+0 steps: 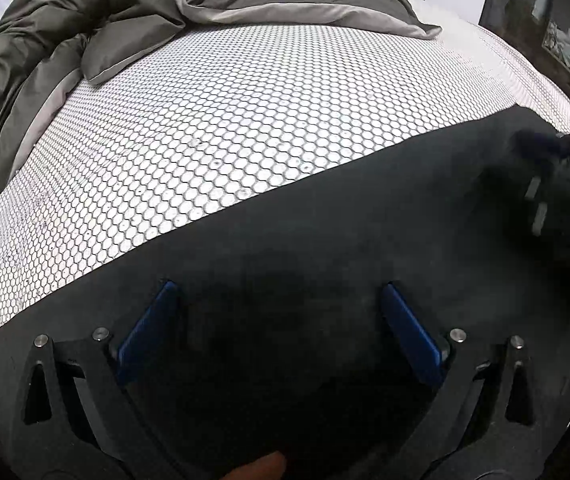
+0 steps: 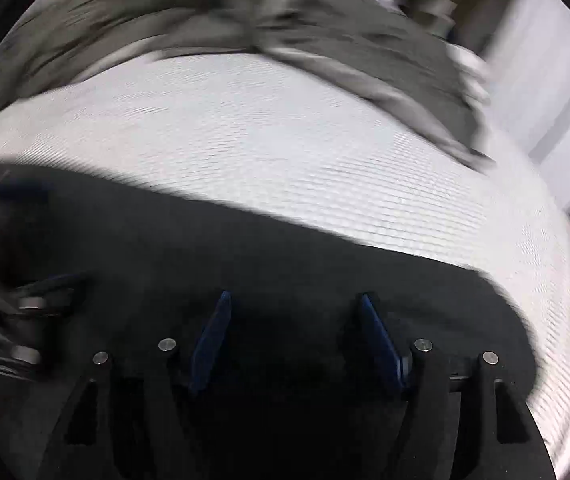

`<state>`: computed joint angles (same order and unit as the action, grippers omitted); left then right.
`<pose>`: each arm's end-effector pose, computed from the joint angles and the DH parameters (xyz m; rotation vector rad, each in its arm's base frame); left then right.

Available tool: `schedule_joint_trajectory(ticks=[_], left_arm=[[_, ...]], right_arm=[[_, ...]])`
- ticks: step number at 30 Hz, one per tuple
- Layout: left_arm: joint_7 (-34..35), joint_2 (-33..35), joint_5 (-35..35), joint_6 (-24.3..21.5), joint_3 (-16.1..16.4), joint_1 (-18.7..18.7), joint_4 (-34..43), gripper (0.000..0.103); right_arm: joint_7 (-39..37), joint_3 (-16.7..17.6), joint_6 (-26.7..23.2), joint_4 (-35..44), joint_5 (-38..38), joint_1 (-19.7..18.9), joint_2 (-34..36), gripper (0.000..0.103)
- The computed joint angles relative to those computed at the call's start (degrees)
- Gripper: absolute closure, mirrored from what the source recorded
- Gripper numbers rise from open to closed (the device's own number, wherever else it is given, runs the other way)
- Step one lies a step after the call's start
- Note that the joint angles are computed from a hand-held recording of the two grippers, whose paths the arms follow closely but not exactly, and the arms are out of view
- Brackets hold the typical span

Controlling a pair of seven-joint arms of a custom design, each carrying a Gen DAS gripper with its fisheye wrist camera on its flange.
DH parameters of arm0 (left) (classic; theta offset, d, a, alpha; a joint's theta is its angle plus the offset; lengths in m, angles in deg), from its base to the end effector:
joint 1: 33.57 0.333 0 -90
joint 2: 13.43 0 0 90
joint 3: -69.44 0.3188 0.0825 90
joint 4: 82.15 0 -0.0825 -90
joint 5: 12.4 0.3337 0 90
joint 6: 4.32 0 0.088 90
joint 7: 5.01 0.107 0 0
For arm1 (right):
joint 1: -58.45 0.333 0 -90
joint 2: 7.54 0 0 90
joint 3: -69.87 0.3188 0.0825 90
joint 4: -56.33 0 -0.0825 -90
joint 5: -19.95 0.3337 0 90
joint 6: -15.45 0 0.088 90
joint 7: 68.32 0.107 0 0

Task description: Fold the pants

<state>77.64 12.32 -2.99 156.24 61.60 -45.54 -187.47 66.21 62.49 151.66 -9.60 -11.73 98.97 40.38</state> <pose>0.6102 -0.2159 0.3797 -1.6147 2.2566 -0.6014 0.6141 0.4359 0.3654 -2.0911 1.7201 -0.8105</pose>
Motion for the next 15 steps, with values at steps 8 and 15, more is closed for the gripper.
schedule_joint_trajectory(ticks=[8, 15], left_arm=[[1.64, 1.90, -1.96, 0.73, -0.39, 1.99, 1.79, 0.006], [4.47, 1.68, -3.97, 5.66, -1.35, 1.75, 0.25, 0.019]], right_arm=[[11.84, -1.69, 4.03, -14.16, -1.31, -3.83, -8.08, 0.052], [13.12, 1.10, 9.14, -13.38, -7.23, -1.56, -9.43, 0.034]])
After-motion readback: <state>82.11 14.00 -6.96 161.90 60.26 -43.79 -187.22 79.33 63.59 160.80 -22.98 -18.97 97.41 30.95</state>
